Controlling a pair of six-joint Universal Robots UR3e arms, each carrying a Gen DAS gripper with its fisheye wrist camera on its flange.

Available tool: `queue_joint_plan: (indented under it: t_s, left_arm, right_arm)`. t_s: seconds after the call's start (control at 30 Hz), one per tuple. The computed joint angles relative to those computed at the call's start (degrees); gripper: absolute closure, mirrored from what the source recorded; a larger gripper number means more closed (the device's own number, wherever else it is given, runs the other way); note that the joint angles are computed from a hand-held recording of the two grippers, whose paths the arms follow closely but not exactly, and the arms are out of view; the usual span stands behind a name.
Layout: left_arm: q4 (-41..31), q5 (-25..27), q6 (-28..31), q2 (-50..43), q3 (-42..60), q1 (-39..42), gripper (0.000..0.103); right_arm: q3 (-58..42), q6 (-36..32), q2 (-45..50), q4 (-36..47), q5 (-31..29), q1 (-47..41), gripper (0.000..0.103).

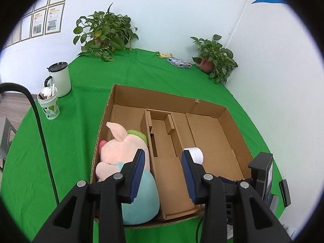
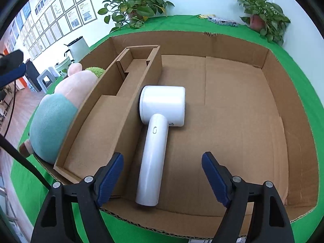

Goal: Organize objects
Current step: 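Withdraw the right gripper up and out of the box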

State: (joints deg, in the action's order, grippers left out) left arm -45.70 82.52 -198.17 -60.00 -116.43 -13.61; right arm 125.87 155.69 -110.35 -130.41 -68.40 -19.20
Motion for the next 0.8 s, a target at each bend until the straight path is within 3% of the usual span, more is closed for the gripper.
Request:
queue_joint_plan:
  t_s: [0.07, 0.17, 0.23, 0.3, 0.33, 0.5, 0.63, 0.67, 0.77, 0.8]
  left_arm:
    - [0.4, 1.1, -0.1, -0.3, -0.2, -1.1, 0.067]
    - [2.2, 5.1, -0.5, -2.0, 0.4, -4.9, 0.066]
    - [3.7, 6.8, -0.7, -3.1, 0.4, -6.8, 0.059]
    - [4.5, 6.5, -0.9, -3.6, 0.4, -7.3, 0.058]
    - [4.8, 6.5, -1.0, -3.9, 0.5, -7.6, 0.058]
    - [4.8, 7.3, -1.8, -5.1, 1.1, -9.0, 0.058]
    - [5.0, 9.8, -2.0, -6.1, 1.7, -11.0, 0.058]
    - [5.4, 11.7, -2.3, -6.8, 1.9, -12.4, 0.058]
    - [6.9, 24.3, -4.5, -11.9, 4.3, -20.2, 0.057]
    - [7.8, 27.7, -5.0, -13.5, 4.7, -22.5, 0.05]
  right_arm:
    - [0.2, 2.0, 1.1, -2.0, -0.4, 0.3, 0.022]
    - [1.1, 2.4, -0.4, -1.2, 1.6, -2.1, 0.011]
    - [1.4, 1.1, -1.8, 0.8, 2.9, -4.2, 0.009]
    - [1.3, 0.4, -2.2, 1.6, 2.7, -4.7, 0.01]
    - [1.1, 0.1, -2.1, 2.0, 2.5, -4.6, 0.011]
    - [-0.5, -0.7, 0.0, 3.7, 1.7, -1.8, 0.039]
    - [0.7, 0.3, -2.0, 3.5, 2.2, -1.0, 0.04]
    - [1.2, 0.1, -3.4, 4.2, 2.9, -1.9, 0.04]
    - [4.3, -1.5, -11.7, 7.5, 5.8, -6.5, 0.037]
    - [6.2, -2.4, -17.1, 8.9, 6.5, -9.2, 0.026]
